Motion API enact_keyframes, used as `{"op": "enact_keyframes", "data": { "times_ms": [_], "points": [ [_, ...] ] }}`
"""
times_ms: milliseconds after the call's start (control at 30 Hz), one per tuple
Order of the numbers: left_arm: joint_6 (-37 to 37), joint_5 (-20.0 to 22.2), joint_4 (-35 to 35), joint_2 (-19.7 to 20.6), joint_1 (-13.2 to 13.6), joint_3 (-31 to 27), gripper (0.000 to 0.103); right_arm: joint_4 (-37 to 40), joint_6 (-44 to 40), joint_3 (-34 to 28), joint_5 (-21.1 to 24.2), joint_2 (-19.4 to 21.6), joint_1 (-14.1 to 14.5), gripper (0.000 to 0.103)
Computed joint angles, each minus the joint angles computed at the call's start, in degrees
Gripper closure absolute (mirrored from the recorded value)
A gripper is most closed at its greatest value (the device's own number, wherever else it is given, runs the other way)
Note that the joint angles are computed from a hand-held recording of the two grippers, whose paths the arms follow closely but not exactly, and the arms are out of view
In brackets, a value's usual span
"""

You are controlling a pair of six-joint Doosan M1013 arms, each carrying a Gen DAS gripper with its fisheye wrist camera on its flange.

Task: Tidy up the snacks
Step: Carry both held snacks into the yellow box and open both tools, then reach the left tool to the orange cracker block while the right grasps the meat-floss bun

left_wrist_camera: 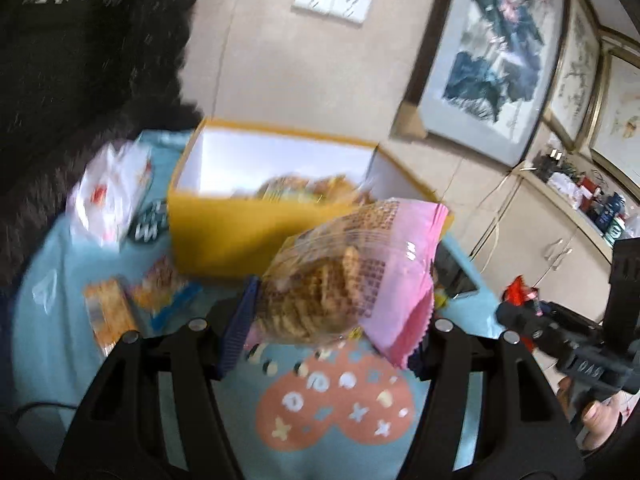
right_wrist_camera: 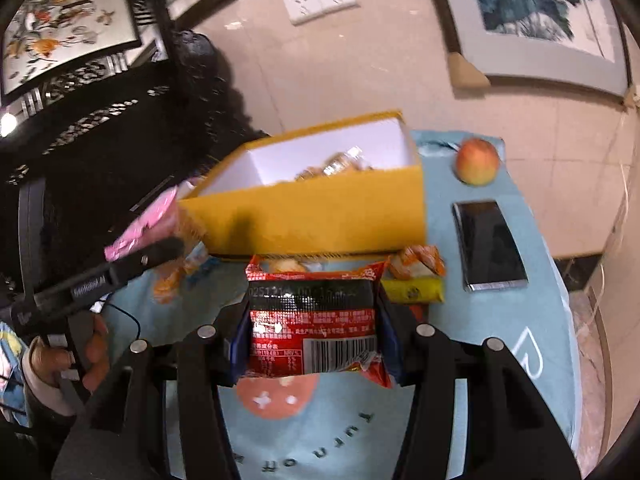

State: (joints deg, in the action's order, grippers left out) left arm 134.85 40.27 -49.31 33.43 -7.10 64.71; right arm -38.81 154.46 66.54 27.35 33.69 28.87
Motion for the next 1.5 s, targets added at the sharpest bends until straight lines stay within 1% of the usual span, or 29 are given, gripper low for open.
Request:
{"op": "enact_keyframes", "data": {
  "times_ms": [100, 200, 233, 300, 333, 400, 433, 467, 567, 600, 633, 667, 700, 733, 767, 800, 833, 900, 967, 1000, 1033, 1067, 1100, 1167, 1233, 1333, 1400, 1433, 1500],
  "points": [
    [-1.13, 0.81, 0.17, 0.36, -0.49, -2.60, 0.039, -3.50, 1.16, -1.96, 0.22, 0.33, -0.05, 0.049],
    [-5.27, -1.26, 5.65, 1.06, -1.62, -5.39, 0.039, -3.72, -0.75, -5.33, 0.94, 1.53, -0.52, 0.049],
    [-6.37, -1.29, 6.59, 1.49, -1.80, -6.45, 0.039, -3.70, -1.61, -6.95, 1.21, 2.26, -0.79, 0.049],
    [-10.09, 0.67, 9.01, 3.25, -2.07, -10.26, 0.039, -1.39, -5.08, -10.42, 2.75, 3.92, -1.31, 0.049],
    [-12.25, 1.33, 10.29, 4.26, -2.21, -12.26, 0.039, 0.99, -7.69, -13.23, 3.68, 5.38, -1.89, 0.049],
    [-14.82, 1.42, 13.28, 6.12, -2.78, -15.59, 0.039, 4.36, -10.97, -16.69, 5.00, 7.26, -2.72, 0.049],
    [-16.96, 2.20, 15.91, 7.57, -3.20, -18.14, 0.039, 6.54, -13.02, -19.18, 5.85, 8.64, -3.24, 0.049],
    [-17.97, 3.02, 16.91, 8.56, -3.35, -19.74, 0.039, 8.52, -15.08, -21.73, 7.02, 10.09, -3.70, 0.048],
    [-24.18, 6.99, 22.35, 13.89, -4.18, -28.61, 0.039, 12.01, -17.88, -28.67, 10.96, 14.20, -4.69, 0.048],
    [-25.88, 7.96, 23.79, 15.09, -4.39, -30.58, 0.039, 12.99, -18.25, -30.76, 12.12, 15.48, -5.01, 0.047],
    [-27.80, 9.20, 25.08, 16.55, -4.58, -32.98, 0.036, 14.16, -18.25, -33.64, 14.03, 17.26, -5.47, 0.046],
    [-29.44, 10.23, 26.03, 17.75, -4.71, -34.95, 0.031, 15.40, -18.49, -35.65, 15.79, 18.44, -5.76, 0.039],
    [-32.31, 10.48, 28.46, 18.63, -4.98, -36.20, 0.023, 15.83, -17.90, -37.01, 17.50, 19.21, -5.93, 0.032],
    [-34.34, 10.29, 30.14, 18.90, -5.12, -36.41, 0.011, 16.07, -16.10, -36.95, 18.12, 19.32, -6.17, 0.028],
    [-35.00, 9.95, 30.12, 18.85, -5.04, -36.01, 0.007, 15.79, -14.09, -34.68, 16.08, 18.37, -6.31, 0.026],
    [-34.56, 9.06, 28.94, 18.38, -4.83, -34.79, 0.005, 15.07, -12.02, -31.95, 13.33, 17.16, -6.39, 0.021],
    [-34.02, 8.11, 27.98, 17.75, -4.62, -33.30, 0.004, 12.87, -9.13, -29.09, 11.45, 15.83, -6.28, 0.011],
    [-34.42, 7.23, 28.27, 16.67, -4.43, -30.99, 0.004, 8.79, -5.25, -25.89, 9.89, 14.21, -5.92, 0.004],
    [-33.93, 6.08, 26.67, 14.89, -4.09, -27.18, 0.002, 5.61, -1.33, -20.79, 6.37, 11.57, -5.63, 0.004],
    [-33.22, 6.11, 25.88, 14.23, -3.96, -25.85, 0.002, 5.78, -1.00, -19.77, 5.62, 11.02, -5.66, 0.003],
    [-31.90, 4.59, 25.52, 13.13, -3.96, -23.66, 0.002, 5.63, 0.08, -17.56, 4.11, 9.83, -5.53, 0.003],
    [-30.41, 2.13, 25.64, 11.72, -4.10, -20.98, 0.002, 5.10, 1.10, -16.33, 3.34, 9.19, -5.40, 0.002],
    [-29.79, 0.60, 26.62, 10.36, -4.31, -18.53, 0.002, 4.81, 1.76, -15.44, 2.86, 8.73, -5.29, 0.001],
    [-29.05, 0.26, 26.83, 8.68, -4.35, -15.81, 0.002, 4.45, 2.79, -12.90, 1.45, 7.35, -4.89, 0.001],
    [-27.10, -2.10, 24.90, 6.84, -4.19, -12.66, 0.002, 0.49, 6.09, -10.86, 1.17, 6.17, -4.04, 0.001],
    [-24.31, -3.40, 24.15, 4.53, -4.03, -9.06, 0.002, -3.26, 8.68, -8.20, 0.71, 4.71, -3.02, 0.001],
    [-23.05, -4.61, 23.22, 3.09, -3.69, -6.57, 0.002, -3.14, 8.23, -6.83, -0.02, 4.06, -2.70, 0.001],
    [-22.88, -4.89, 22.76, 2.51, -3.47, -5.50, 0.002, -1.89, 6.47, -6.20, -0.21, 3.81, -2.54, 0.001],
    [-22.51, -5.13, 21.26, 1.56, -2.97, -3.44, 0.002, 0.24, 3.69, -5.86, 1.12, 3.82, -2.20, 0.001]
  ]
}}
